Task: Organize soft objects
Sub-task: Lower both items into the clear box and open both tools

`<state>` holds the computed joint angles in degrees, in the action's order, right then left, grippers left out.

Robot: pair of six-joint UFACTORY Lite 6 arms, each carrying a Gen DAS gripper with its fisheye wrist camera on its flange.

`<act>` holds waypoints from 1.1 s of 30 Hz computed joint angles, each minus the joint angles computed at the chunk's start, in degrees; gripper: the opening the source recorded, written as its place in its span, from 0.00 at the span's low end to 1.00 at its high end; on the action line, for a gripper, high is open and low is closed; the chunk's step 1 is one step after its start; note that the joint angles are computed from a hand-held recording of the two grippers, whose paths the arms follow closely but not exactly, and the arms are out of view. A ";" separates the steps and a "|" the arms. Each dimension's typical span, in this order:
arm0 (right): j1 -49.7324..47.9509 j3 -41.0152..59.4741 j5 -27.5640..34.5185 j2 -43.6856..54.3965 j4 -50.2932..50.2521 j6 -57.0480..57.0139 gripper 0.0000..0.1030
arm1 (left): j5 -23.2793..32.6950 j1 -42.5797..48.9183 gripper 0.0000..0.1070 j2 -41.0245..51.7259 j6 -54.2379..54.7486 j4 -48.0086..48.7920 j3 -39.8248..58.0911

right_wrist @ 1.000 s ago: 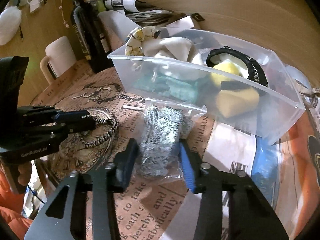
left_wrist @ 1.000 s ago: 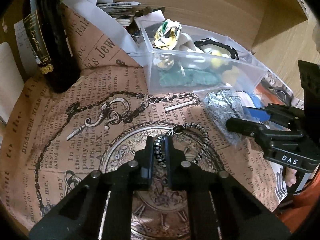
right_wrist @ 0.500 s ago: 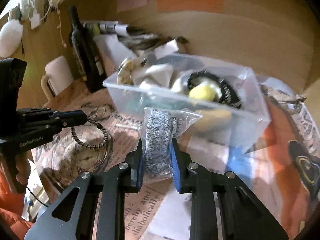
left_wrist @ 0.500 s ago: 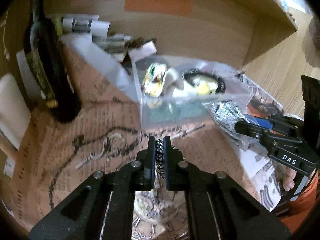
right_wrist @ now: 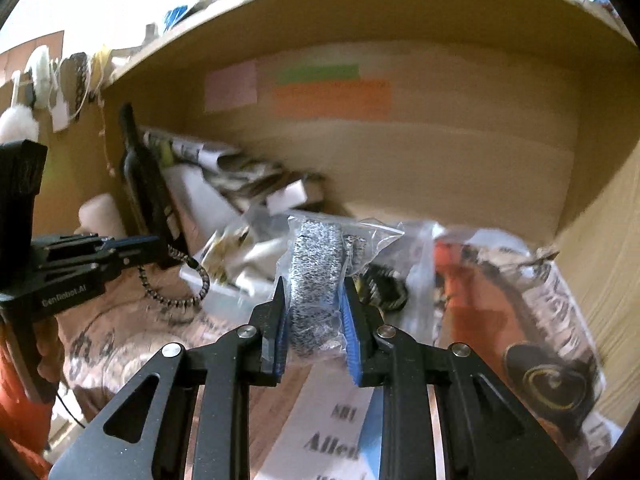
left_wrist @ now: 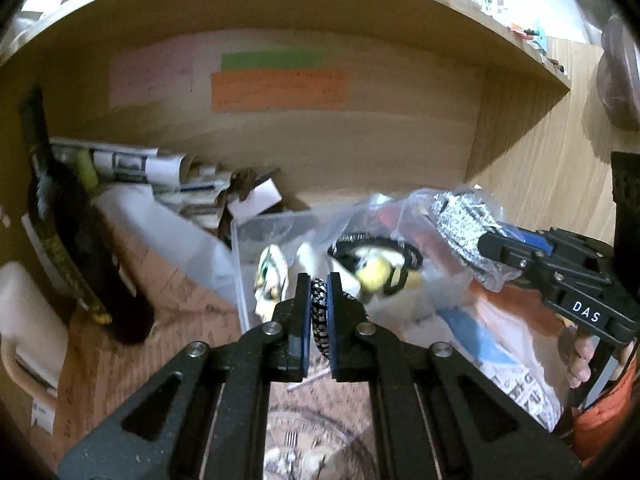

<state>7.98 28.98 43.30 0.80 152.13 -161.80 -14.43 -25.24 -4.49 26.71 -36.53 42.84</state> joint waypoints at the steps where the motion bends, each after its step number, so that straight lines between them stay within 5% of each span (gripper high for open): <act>1: -0.13 0.50 0.13 -0.01 0.45 -0.11 0.21 | 0.25 0.04 0.06 0.95 -0.05 0.14 1.28; 10: 1.65 9.11 -0.90 6.61 4.23 -2.78 0.21 | 6.14 2.55 0.06 15.37 -13.53 14.45 16.87; 26: 6.26 27.06 -10.48 26.40 5.82 -5.13 0.22 | 8.99 3.40 0.06 32.05 11.96 -9.75 29.79; 29: 6.64 27.70 -12.08 26.86 5.71 -5.43 0.25 | 9.84 3.65 0.14 31.49 9.40 -7.03 29.08; 33: 7.30 25.70 -10.78 25.41 10.45 -9.79 0.47 | 8.49 3.37 0.32 28.33 1.58 0.06 25.90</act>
<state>15.28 54.69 32.53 26.21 162.58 -171.59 -5.93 -21.87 23.84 28.29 -36.47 68.74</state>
